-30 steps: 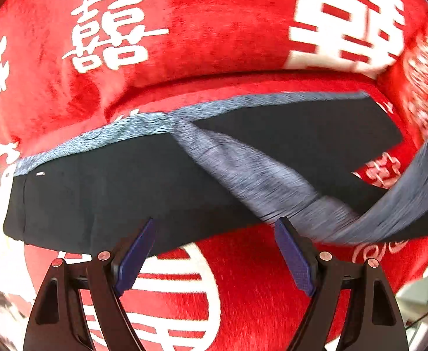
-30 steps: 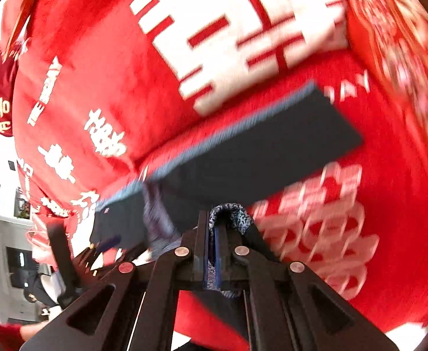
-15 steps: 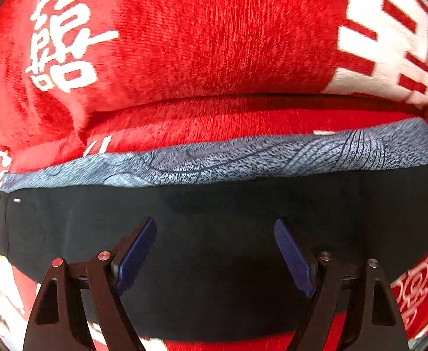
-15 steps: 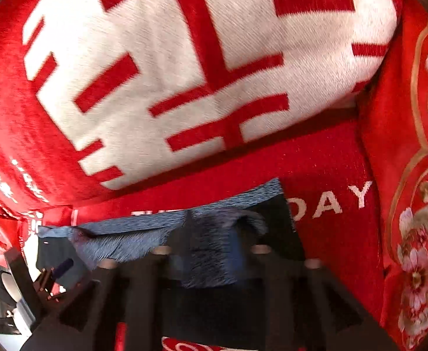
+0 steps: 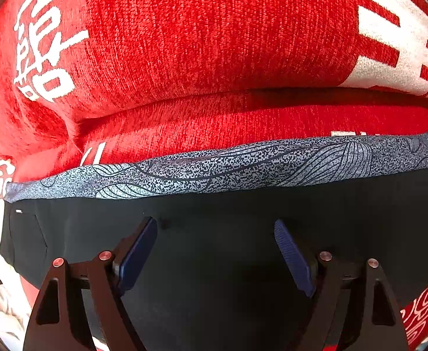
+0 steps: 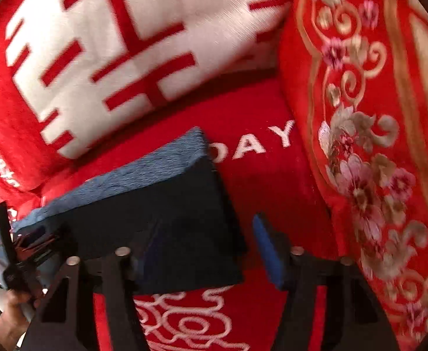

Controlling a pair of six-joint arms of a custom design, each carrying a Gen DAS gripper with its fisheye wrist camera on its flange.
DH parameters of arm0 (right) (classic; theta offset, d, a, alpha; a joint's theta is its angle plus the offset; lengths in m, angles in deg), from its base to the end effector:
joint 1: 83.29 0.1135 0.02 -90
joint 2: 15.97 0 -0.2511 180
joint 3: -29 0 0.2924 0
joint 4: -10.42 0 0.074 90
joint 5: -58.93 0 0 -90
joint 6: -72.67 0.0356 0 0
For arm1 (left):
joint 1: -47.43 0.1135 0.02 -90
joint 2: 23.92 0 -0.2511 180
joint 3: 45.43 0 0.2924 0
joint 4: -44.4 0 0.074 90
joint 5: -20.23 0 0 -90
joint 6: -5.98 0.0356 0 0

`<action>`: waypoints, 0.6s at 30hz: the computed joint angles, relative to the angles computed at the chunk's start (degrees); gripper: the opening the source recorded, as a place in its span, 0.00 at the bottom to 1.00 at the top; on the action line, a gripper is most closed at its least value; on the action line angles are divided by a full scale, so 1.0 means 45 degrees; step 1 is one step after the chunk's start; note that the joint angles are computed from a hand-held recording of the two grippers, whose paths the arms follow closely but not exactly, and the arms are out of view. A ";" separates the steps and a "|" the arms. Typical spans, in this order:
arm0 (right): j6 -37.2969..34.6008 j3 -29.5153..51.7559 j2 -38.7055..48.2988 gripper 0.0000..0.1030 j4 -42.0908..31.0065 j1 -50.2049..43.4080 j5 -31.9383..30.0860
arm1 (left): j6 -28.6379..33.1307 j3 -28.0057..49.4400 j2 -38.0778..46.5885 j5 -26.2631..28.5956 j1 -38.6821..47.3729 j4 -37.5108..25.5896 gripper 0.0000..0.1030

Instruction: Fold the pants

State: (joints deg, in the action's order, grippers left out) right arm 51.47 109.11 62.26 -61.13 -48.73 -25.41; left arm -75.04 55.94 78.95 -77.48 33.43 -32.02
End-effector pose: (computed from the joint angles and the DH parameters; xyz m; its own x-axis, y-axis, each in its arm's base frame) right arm 0.2483 0.1667 0.2663 -0.7792 0.5898 -0.2119 0.5260 0.7993 0.2905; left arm 0.3806 -0.0900 0.2438 -0.9040 0.3848 -0.1862 0.3580 0.9195 0.1622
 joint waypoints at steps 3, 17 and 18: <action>-0.1005 -0.0321 0.0515 0.56 0.1488 -0.1073 -0.0782 | -0.0140 -0.0150 -0.0176 -0.0220 -0.0310 0.0051 0.81; -0.2702 0.1369 0.3066 0.28 0.1350 -0.2401 -0.1778 | -0.1497 0.0872 0.0840 -0.0899 -0.1000 0.0027 0.92; -0.2335 0.1265 0.2941 0.35 0.1271 -0.2434 -0.1826 | -0.1545 0.1250 0.1021 -0.0680 -0.0931 -0.0328 0.92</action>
State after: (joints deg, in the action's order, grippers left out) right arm 40.96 114.80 75.49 -55.41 -59.68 -33.63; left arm -81.99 61.57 83.55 -80.54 29.24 -33.50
